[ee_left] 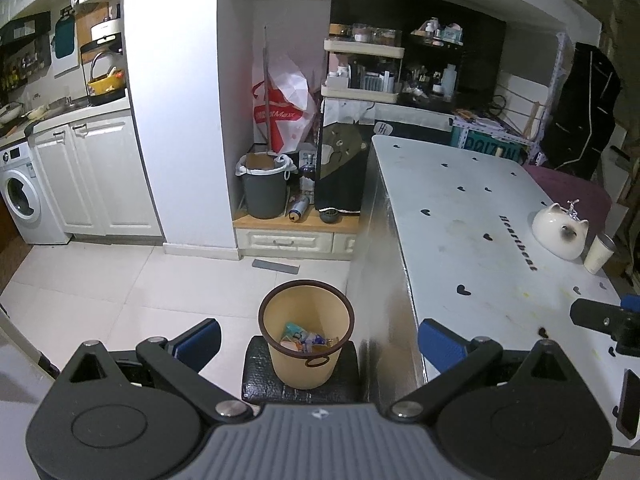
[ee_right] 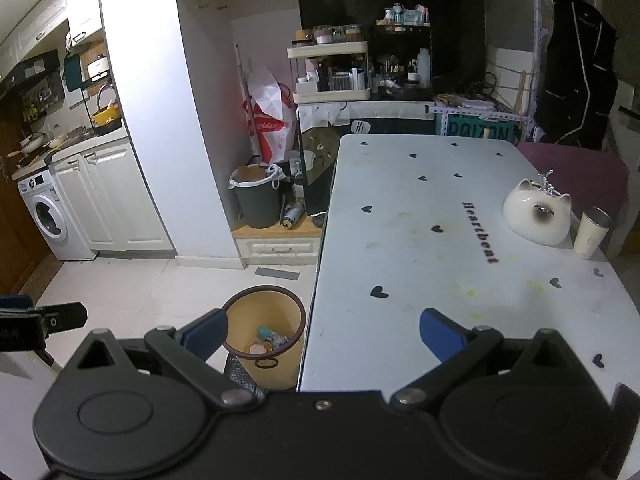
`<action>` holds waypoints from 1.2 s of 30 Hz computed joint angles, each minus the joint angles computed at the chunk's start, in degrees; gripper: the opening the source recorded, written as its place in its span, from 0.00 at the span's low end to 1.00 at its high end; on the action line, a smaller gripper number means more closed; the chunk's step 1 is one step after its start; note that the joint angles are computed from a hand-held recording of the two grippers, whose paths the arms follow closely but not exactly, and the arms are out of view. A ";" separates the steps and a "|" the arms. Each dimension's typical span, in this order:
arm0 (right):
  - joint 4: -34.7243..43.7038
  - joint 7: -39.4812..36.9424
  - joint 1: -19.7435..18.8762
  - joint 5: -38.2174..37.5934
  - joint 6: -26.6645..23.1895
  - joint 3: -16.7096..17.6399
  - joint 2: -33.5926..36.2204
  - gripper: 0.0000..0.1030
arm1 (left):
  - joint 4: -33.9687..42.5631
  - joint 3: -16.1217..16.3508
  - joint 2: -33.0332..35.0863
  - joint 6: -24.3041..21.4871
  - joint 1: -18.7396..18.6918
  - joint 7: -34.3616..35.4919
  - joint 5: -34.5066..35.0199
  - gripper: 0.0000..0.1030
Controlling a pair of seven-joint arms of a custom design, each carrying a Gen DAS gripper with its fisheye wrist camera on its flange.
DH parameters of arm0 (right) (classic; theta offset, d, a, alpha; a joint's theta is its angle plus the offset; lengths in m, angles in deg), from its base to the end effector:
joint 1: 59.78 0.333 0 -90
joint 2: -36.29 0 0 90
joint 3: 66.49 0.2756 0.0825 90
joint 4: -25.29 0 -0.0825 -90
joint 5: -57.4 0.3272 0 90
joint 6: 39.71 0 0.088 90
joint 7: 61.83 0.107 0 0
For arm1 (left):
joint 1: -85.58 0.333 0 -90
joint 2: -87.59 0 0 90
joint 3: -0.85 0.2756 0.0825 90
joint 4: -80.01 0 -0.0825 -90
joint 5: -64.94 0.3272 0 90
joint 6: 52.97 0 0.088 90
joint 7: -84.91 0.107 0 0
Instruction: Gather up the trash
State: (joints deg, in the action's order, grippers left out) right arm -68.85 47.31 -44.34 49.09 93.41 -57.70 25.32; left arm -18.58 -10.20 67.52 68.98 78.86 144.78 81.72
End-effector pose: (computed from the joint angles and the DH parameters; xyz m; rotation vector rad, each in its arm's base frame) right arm 0.4373 0.2054 0.7376 -1.7725 1.5252 -0.6258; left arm 0.4035 -0.1395 0.7482 -1.8434 1.5962 -0.7295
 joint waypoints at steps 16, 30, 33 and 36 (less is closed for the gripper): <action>-1.61 0.77 0.13 -0.90 -0.05 1.38 -2.09 1.00 | -1.86 -0.25 -2.92 -0.89 0.39 -1.32 1.20 1.00; -1.21 0.97 0.38 -1.35 -0.34 1.40 -1.83 1.00 | -2.34 0.01 -3.38 -0.76 0.45 -1.14 1.04 1.00; -1.13 0.67 0.31 -1.21 -0.34 1.20 -1.72 1.00 | -2.33 -0.01 -3.34 -0.82 0.46 -1.12 1.01 1.00; -0.72 0.39 0.26 -1.07 -0.50 1.03 -1.39 1.00 | -2.31 0.07 -3.28 -0.77 0.49 -0.99 0.98 1.00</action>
